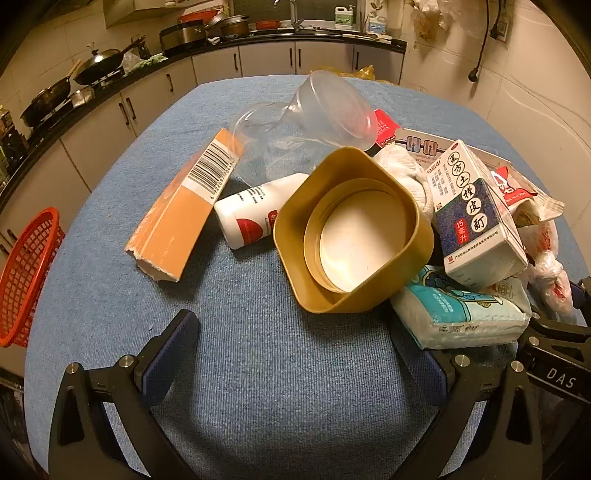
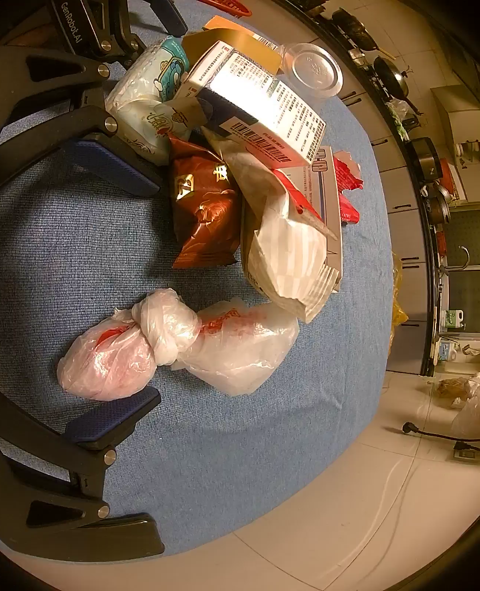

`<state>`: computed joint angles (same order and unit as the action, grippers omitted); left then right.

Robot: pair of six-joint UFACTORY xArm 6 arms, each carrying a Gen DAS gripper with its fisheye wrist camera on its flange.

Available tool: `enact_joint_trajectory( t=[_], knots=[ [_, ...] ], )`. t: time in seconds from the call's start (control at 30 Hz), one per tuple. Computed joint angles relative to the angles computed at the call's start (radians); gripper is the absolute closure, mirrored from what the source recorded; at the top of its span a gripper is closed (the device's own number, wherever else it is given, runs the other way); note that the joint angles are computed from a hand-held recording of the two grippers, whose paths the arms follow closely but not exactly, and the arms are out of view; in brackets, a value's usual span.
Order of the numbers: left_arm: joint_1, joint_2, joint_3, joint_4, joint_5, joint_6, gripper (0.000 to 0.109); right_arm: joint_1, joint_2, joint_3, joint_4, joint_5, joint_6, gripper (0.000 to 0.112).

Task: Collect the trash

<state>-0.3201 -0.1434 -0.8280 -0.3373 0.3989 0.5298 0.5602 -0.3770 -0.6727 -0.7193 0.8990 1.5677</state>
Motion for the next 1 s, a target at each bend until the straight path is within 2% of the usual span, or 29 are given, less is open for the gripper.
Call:
enact_joint_trajectory(
  t=[0.17, 0.23, 0.27, 0.37, 0.5, 0.6, 0.73, 0.87, 0.93, 1.0],
  knots=[
    [0.014, -0.042, 0.027, -0.017, 0.037, 0.048, 0.006, 0.001, 0.001, -0.001, 0.002, 0.001, -0.001, 0.009],
    [0.032, -0.091, 0.072, -0.052, 0.058, 0.119, 0.006, -0.001, -0.001, -0.002, 0.01, -0.001, -0.012, 0.009],
    [0.027, -0.134, 0.12, -0.074, 0.035, 0.149, 0.006, -0.005, -0.004, -0.002, 0.025, -0.005, -0.032, 0.009],
    [0.077, -0.241, 0.197, -0.248, 0.034, 0.355, 0.006, -0.011, -0.043, 0.015, 0.107, -0.011, -0.113, 0.009],
    [0.129, -0.36, 0.29, -0.405, 0.032, 0.548, 0.006, 0.041, -0.139, 0.077, 0.103, -0.024, -0.065, 0.009],
    [0.17, -0.418, 0.318, -0.515, 0.051, 0.668, 0.006, 0.115, -0.191, 0.103, 0.074, 0.009, 0.012, 0.009],
    [0.226, -0.486, 0.346, -0.722, 0.055, 0.852, 0.006, 0.291, -0.211, 0.059, -0.05, 0.184, 0.164, 0.009],
    [0.235, -0.546, 0.375, -0.834, 0.03, 0.916, 0.006, 0.512, -0.153, -0.022, -0.204, 0.437, 0.342, 0.009],
    [0.241, -0.563, 0.383, -0.88, 0.016, 0.951, 0.006, 0.565, -0.115, -0.062, -0.212, 0.5, 0.369, 0.009],
    [0.235, -0.555, 0.379, -0.889, -0.001, 0.95, 0.006, 0.579, -0.11, -0.073, -0.205, 0.484, 0.385, 0.009]
  ],
)
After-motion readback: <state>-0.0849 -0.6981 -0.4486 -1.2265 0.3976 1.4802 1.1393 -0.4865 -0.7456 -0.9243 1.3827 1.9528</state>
